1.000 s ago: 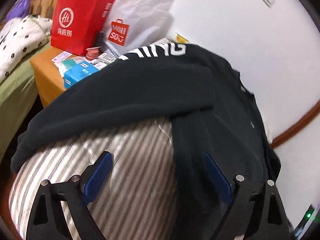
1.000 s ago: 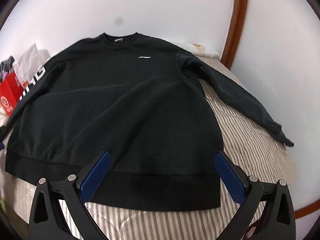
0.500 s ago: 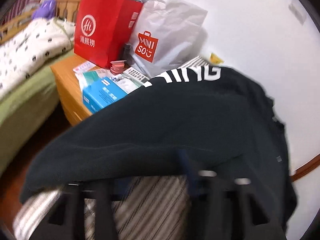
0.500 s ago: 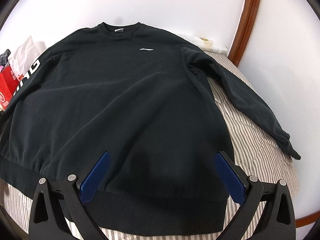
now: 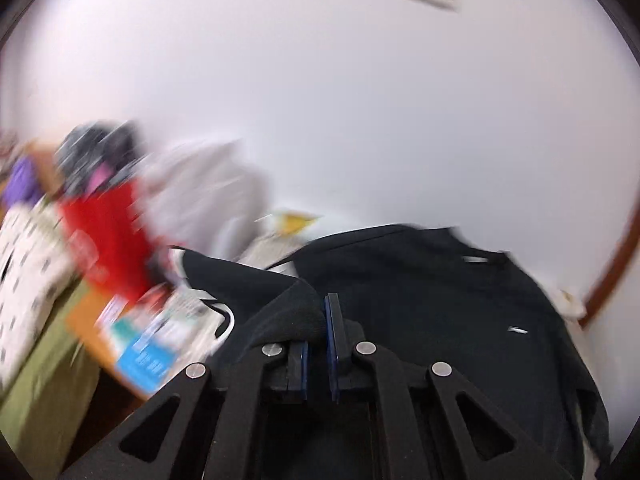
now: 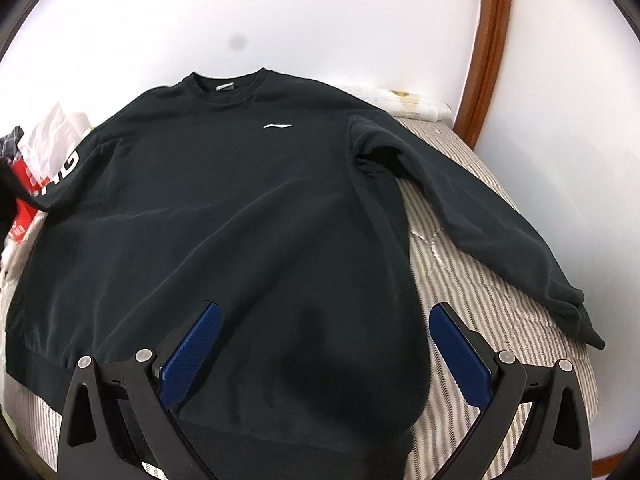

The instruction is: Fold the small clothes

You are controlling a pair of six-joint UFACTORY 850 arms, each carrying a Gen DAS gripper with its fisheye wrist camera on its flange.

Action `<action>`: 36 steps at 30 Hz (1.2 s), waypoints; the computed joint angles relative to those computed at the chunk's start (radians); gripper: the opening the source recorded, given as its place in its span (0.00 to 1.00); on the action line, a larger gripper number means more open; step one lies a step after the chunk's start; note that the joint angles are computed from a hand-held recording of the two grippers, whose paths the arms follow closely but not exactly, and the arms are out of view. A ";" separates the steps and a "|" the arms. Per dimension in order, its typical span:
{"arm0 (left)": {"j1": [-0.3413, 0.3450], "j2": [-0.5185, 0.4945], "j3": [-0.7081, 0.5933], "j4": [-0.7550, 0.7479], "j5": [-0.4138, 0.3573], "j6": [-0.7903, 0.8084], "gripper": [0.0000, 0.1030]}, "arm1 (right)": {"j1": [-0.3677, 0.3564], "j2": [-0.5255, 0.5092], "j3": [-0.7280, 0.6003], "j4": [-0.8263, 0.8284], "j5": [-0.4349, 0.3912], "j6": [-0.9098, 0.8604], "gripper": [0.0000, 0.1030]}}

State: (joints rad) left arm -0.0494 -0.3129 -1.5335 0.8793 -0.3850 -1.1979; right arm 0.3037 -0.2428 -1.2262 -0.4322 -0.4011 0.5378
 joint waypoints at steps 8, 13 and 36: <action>-0.182 -0.214 -0.241 -0.234 -0.019 0.476 0.07 | -0.038 0.008 0.017 -0.014 -0.001 0.020 0.99; -0.219 -0.315 -0.316 -0.438 -0.088 0.702 0.08 | -0.058 0.015 0.031 -0.021 -0.012 0.019 0.99; -0.036 0.146 0.351 -0.670 0.055 0.732 0.77 | -0.071 0.081 0.144 0.142 -0.028 -0.100 0.73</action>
State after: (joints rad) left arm -0.0854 -0.1671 -1.1828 0.2097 -0.3300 -0.4661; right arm 0.2326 -0.1614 -1.0827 -0.2905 -0.4288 0.4378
